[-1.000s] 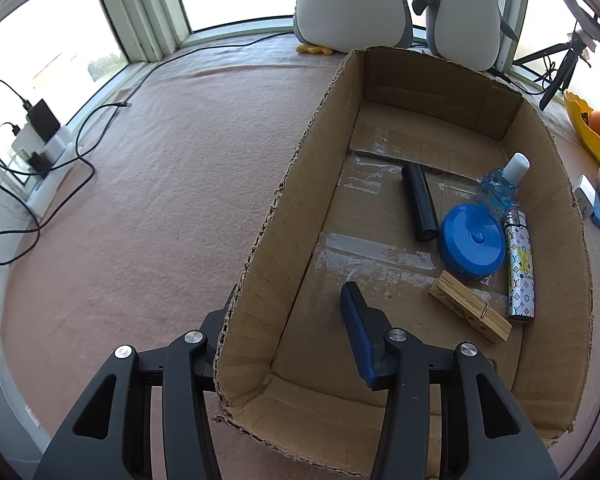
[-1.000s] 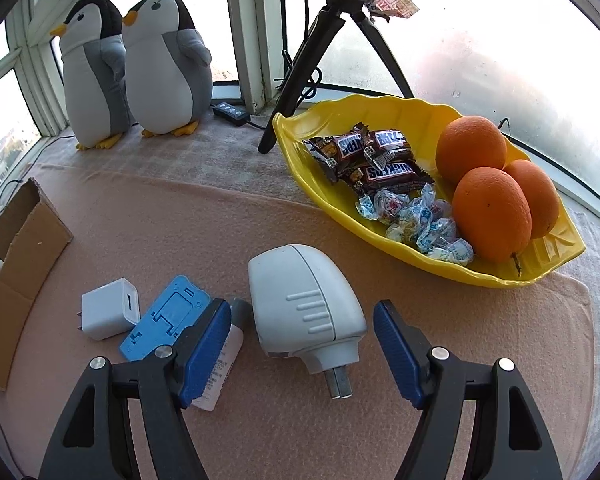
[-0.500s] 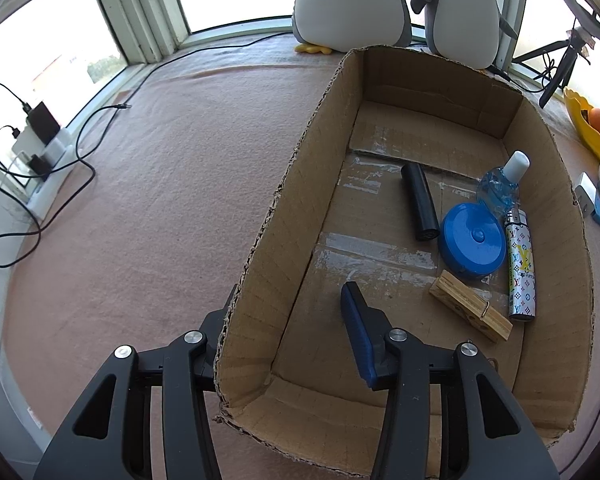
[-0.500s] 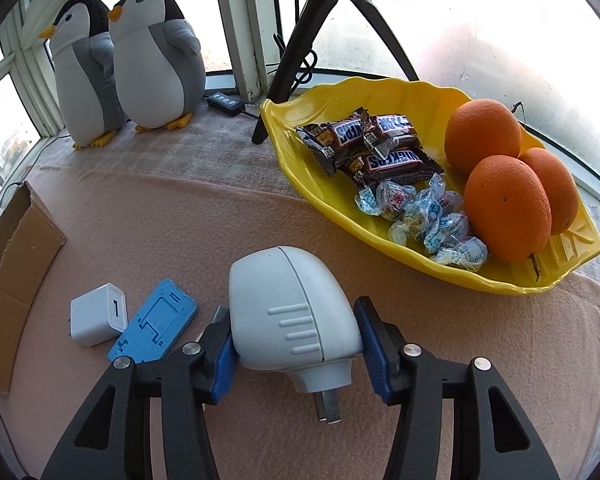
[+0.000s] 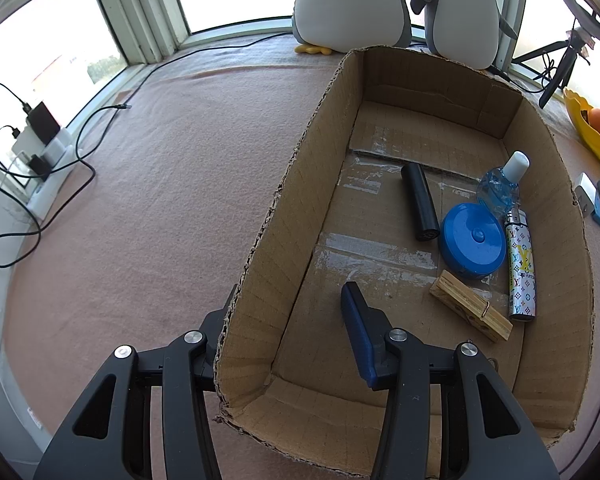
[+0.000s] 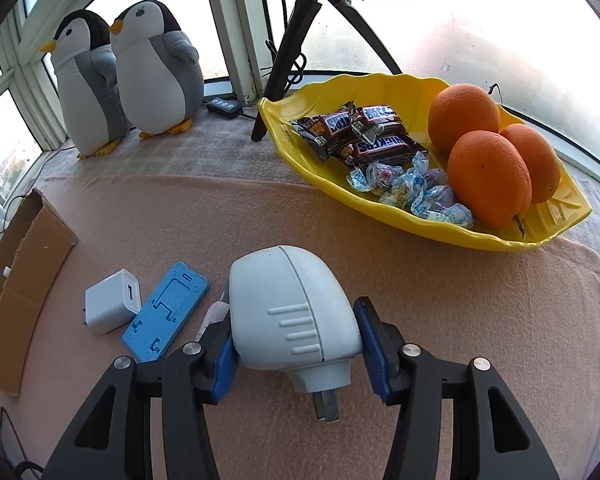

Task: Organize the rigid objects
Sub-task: 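Carry the white plug adapter with the right tool into the box and release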

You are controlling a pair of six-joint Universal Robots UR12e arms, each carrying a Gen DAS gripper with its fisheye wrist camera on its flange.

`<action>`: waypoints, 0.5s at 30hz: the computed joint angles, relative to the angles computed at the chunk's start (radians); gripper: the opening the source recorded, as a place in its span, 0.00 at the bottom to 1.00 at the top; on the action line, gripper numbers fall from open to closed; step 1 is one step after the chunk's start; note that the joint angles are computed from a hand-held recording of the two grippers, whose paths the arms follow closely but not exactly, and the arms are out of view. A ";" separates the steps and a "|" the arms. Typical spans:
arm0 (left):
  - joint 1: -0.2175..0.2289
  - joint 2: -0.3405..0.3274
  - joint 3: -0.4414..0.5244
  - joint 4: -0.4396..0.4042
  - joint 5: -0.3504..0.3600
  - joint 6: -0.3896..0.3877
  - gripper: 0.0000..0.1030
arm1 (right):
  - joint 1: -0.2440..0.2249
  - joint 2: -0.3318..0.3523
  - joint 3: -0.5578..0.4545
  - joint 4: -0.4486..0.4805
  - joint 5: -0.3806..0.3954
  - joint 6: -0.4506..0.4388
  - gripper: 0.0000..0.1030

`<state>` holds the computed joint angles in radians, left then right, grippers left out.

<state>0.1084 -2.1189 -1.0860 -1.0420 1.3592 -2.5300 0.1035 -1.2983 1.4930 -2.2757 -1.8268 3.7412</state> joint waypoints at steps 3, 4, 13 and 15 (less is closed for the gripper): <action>0.000 0.000 0.000 0.002 -0.002 0.002 0.46 | 0.007 -0.011 0.006 -0.002 -0.003 0.027 0.47; 0.001 0.000 0.000 0.003 -0.003 0.002 0.46 | 0.011 -0.013 0.003 0.001 -0.005 0.030 0.47; 0.003 0.005 -0.013 0.022 -0.015 0.009 0.46 | 0.067 0.024 -0.101 0.001 -0.024 -0.010 0.47; 0.003 0.006 -0.015 0.025 -0.018 0.010 0.45 | 0.081 0.043 -0.140 0.002 -0.024 -0.030 0.47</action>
<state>0.1119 -2.1131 -1.1010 -1.0170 1.3412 -2.5203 0.1845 -1.2551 1.3528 -2.2734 -1.8507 3.7117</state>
